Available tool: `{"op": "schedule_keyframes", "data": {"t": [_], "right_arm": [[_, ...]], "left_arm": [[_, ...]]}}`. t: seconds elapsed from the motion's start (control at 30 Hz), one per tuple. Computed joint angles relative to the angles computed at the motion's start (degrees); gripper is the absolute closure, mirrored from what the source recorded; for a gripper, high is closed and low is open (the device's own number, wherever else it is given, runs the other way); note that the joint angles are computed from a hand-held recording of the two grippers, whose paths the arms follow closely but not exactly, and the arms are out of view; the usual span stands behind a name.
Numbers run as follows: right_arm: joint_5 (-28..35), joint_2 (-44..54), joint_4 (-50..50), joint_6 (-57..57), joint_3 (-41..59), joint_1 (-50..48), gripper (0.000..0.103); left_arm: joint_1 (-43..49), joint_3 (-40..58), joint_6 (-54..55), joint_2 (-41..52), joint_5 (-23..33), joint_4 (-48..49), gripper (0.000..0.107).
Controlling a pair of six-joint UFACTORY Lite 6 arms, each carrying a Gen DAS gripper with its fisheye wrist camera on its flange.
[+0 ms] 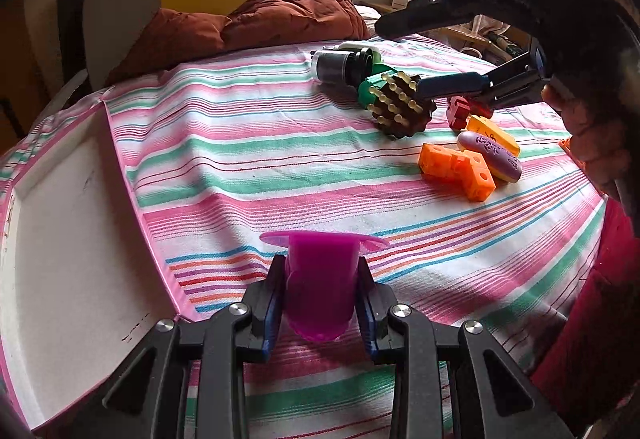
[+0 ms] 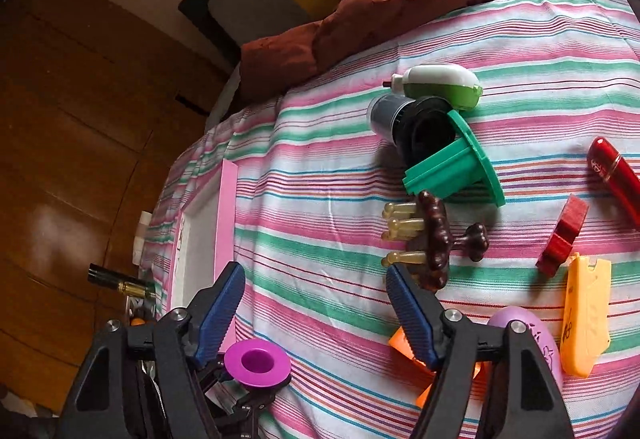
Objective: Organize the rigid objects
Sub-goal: 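Carry the magenta toy toward the white tray while the right tool reaches the brown spiky comb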
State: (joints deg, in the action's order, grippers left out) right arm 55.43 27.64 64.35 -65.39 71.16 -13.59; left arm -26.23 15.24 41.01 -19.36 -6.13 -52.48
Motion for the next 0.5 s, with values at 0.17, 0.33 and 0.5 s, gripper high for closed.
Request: {"op": "schedule_keyframes", "data": {"t": [0.17,0.33,0.5], "right_arm": [[-1.0,-1.9,4.3,-1.0,-1.0,-4.0,0.035],[-12.5,-4.8,-1.4,1.2,-2.7,0.9,0.035],[-29.4,-9.6,-12.0,4.3,-8.4,9.9,0.035]], "left_arm": [[-0.3,-0.5,0.3,-0.4,-0.5,-0.6,0.075],[0.1,-0.7,-1.5,-0.8,-0.2,1.4,0.075],[0.8,-0.9,-8.2,-1.0,0.1,8.6,0.075]]}}
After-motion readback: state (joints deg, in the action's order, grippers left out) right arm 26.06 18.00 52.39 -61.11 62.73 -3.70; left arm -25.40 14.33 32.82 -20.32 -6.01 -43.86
